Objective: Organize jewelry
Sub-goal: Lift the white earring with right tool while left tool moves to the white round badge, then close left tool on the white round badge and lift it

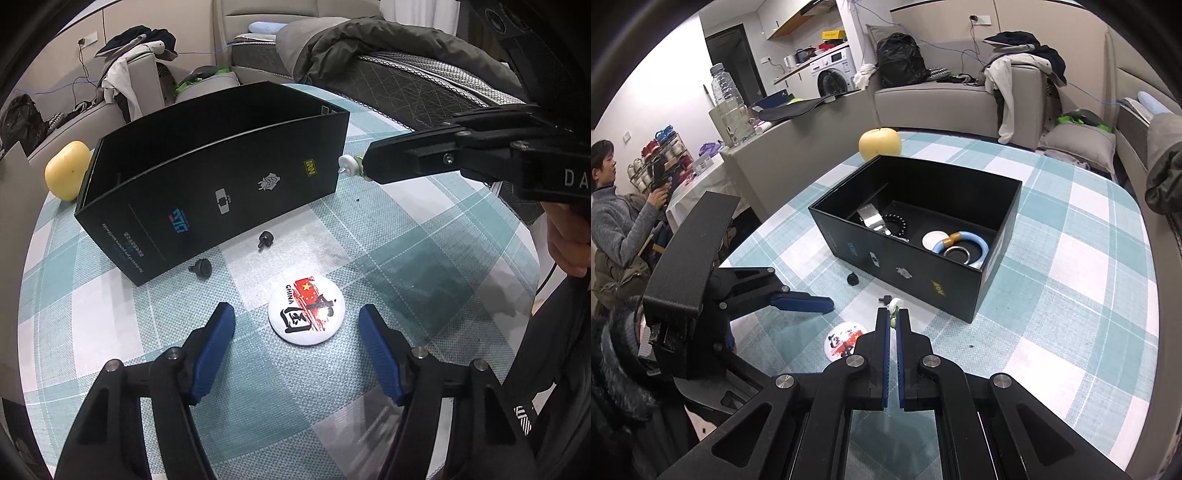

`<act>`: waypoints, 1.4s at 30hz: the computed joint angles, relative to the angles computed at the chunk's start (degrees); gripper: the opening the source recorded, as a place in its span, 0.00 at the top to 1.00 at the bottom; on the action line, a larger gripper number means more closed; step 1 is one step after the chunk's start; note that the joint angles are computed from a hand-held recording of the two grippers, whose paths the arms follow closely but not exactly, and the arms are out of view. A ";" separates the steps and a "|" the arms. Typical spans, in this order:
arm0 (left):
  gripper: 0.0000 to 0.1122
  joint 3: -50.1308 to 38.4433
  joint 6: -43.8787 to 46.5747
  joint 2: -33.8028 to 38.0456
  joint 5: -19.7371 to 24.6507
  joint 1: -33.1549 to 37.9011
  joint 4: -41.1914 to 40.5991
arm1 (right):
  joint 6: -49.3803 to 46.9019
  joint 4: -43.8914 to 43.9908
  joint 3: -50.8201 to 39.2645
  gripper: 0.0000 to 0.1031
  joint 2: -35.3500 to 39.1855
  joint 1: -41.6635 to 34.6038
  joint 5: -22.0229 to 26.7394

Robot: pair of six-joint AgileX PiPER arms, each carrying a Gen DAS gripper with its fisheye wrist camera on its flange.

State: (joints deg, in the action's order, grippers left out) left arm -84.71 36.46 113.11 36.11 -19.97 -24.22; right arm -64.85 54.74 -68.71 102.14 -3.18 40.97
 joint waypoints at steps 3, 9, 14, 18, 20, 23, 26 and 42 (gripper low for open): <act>0.44 0.45 0.22 -0.19 -0.69 -0.21 0.68 | 0.06 -0.15 -0.13 0.98 0.09 0.14 0.02; 0.67 0.80 3.21 -0.37 -0.89 0.02 -1.75 | 0.12 -0.28 -0.30 0.98 0.12 0.35 -0.06; 0.67 1.14 6.14 -0.73 0.13 0.38 -3.58 | 0.11 -0.16 -0.46 0.98 0.07 0.52 -0.21; 0.68 1.15 7.35 -0.90 0.69 0.56 -4.76 | -0.27 0.30 -0.41 0.98 -0.21 0.55 -0.28; 0.68 1.04 7.57 -1.00 0.58 0.67 -5.01 | -0.43 0.47 -0.37 0.98 -0.31 0.41 -0.29; 0.68 1.17 8.07 -1.56 0.36 1.15 -6.14 | -0.38 0.75 -0.47 0.98 -0.41 0.18 -0.43; 0.68 1.30 8.83 -2.07 -0.17 1.73 -7.54 | -0.57 1.47 -0.58 0.98 -0.63 -0.20 -0.61; 0.68 0.20 10.68 -4.00 -6.91 5.03 -17.04 | -1.71 6.20 -1.49 0.98 -1.33 -0.33 -1.91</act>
